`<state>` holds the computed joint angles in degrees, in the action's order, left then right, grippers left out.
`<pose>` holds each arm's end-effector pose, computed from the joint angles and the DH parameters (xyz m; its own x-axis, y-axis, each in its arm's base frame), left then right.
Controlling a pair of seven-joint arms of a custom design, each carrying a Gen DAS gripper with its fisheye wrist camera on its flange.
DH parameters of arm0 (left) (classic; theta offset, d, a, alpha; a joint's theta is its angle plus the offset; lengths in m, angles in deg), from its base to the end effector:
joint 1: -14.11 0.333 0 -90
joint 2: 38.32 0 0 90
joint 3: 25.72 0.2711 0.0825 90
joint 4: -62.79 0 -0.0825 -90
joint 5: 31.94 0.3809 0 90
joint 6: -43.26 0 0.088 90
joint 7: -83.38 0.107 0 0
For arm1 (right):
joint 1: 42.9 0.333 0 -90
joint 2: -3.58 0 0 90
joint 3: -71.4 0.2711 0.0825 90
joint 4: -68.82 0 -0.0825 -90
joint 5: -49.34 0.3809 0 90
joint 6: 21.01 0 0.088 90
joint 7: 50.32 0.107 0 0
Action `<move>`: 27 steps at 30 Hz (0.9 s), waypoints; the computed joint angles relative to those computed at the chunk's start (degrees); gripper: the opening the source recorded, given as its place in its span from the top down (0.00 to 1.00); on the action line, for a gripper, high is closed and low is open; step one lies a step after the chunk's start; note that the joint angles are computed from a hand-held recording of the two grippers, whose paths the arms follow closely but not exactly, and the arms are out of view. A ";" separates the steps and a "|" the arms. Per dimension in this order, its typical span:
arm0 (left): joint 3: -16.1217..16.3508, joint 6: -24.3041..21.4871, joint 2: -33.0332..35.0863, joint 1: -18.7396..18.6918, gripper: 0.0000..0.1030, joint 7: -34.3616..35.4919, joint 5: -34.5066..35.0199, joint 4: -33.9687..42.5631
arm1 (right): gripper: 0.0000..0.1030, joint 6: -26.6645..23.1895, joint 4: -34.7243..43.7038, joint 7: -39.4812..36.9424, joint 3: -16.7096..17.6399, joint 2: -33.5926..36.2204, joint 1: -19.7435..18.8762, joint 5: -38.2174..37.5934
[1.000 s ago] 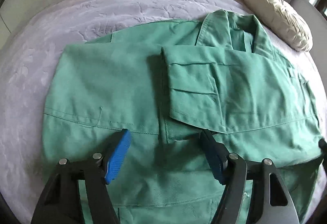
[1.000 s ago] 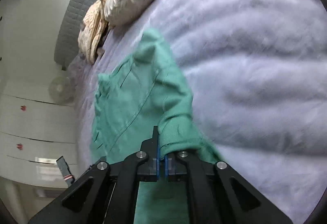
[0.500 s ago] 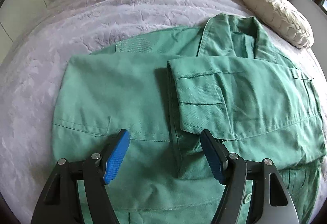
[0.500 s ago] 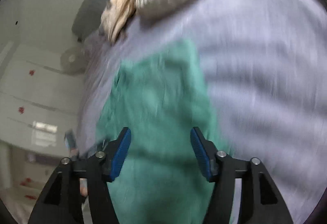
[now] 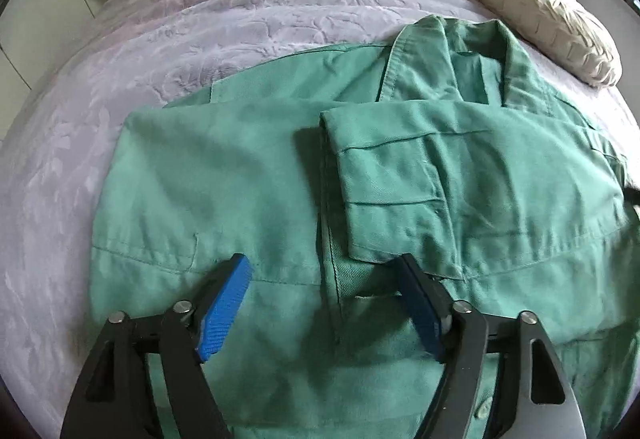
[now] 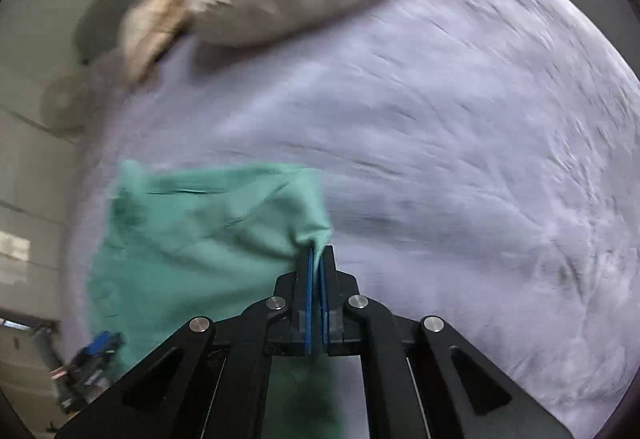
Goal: Fold large clothes
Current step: 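Grasp the sleeve with the right gripper and fold it inward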
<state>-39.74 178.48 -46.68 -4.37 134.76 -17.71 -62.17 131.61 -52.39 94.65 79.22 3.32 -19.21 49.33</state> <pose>0.4541 -0.2884 0.4412 -0.0417 -0.9990 -0.0173 -0.9221 0.0451 -0.3843 0.4957 0.3039 0.4344 -0.2939 -0.8539 -0.4294 -0.8444 0.4425 -0.3020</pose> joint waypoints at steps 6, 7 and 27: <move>0.46 -1.28 -1.09 0.29 0.21 1.61 -0.77 -0.16 | 1.00 9.62 -13.01 2.45 -1.12 -7.99 0.89 8.74; 0.69 -1.15 -2.11 0.27 0.21 2.28 -1.28 -0.73 | 0.96 9.45 -14.13 2.32 -1.39 -9.77 1.82 8.96; 1.79 -7.94 -11.20 -1.33 0.20 6.40 -3.44 -7.26 | 0.97 3.66 -21.79 12.19 0.25 -19.72 13.38 6.02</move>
